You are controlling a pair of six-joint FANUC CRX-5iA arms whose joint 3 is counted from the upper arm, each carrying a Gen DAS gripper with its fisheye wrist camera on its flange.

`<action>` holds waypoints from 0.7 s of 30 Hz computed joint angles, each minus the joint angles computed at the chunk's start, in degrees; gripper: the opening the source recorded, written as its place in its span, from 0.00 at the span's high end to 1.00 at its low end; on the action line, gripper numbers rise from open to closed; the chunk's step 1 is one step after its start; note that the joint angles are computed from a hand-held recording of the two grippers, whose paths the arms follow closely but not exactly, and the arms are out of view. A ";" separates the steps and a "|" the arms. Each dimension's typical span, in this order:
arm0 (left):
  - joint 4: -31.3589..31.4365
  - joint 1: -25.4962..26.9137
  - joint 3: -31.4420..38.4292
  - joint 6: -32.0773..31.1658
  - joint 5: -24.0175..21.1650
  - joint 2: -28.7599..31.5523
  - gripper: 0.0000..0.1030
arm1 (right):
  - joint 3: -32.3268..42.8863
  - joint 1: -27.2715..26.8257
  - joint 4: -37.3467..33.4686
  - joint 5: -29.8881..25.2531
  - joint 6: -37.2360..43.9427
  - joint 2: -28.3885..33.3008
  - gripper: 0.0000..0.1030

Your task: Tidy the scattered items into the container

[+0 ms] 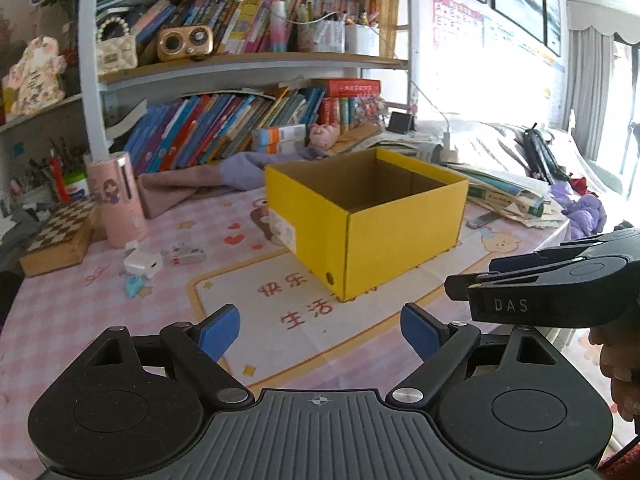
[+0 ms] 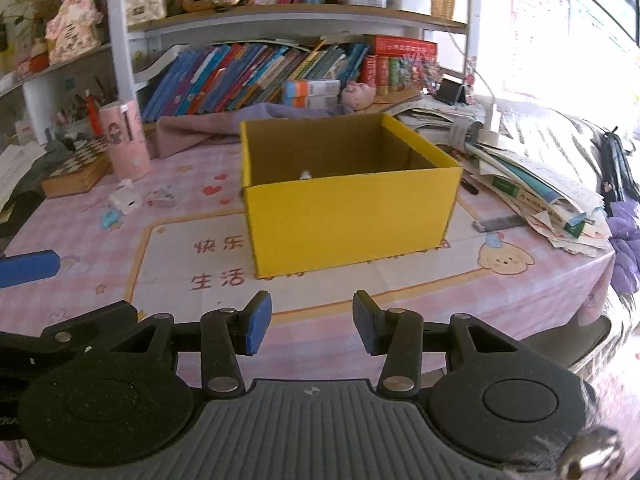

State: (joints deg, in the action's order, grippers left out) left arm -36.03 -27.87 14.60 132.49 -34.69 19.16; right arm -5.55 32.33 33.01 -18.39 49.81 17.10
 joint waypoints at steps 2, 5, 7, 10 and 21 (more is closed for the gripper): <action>-0.83 -0.16 -0.41 1.13 -0.82 -0.49 0.13 | 0.54 0.61 -2.13 -0.53 2.57 0.05 0.58; -1.87 -0.41 -0.88 2.31 -2.17 -1.08 0.13 | 1.31 1.54 -5.29 -1.29 6.49 0.14 0.57; -2.56 -0.58 -1.28 2.92 -2.95 -1.51 0.13 | 1.72 2.08 -7.22 -1.59 8.82 0.15 0.57; -3.85 -0.94 -1.84 3.96 -4.29 -2.12 0.13 | 2.70 2.76 -10.05 -2.24 11.98 0.40 0.56; -8.12 -1.70 -3.37 9.24 -9.91 -4.34 0.13 | 7.97 5.06 -21.87 -5.17 25.20 2.18 0.56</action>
State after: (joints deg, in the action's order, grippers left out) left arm -44.14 -29.57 11.23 141.74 -44.60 14.82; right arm 2.42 37.39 11.14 -23.56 75.01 19.28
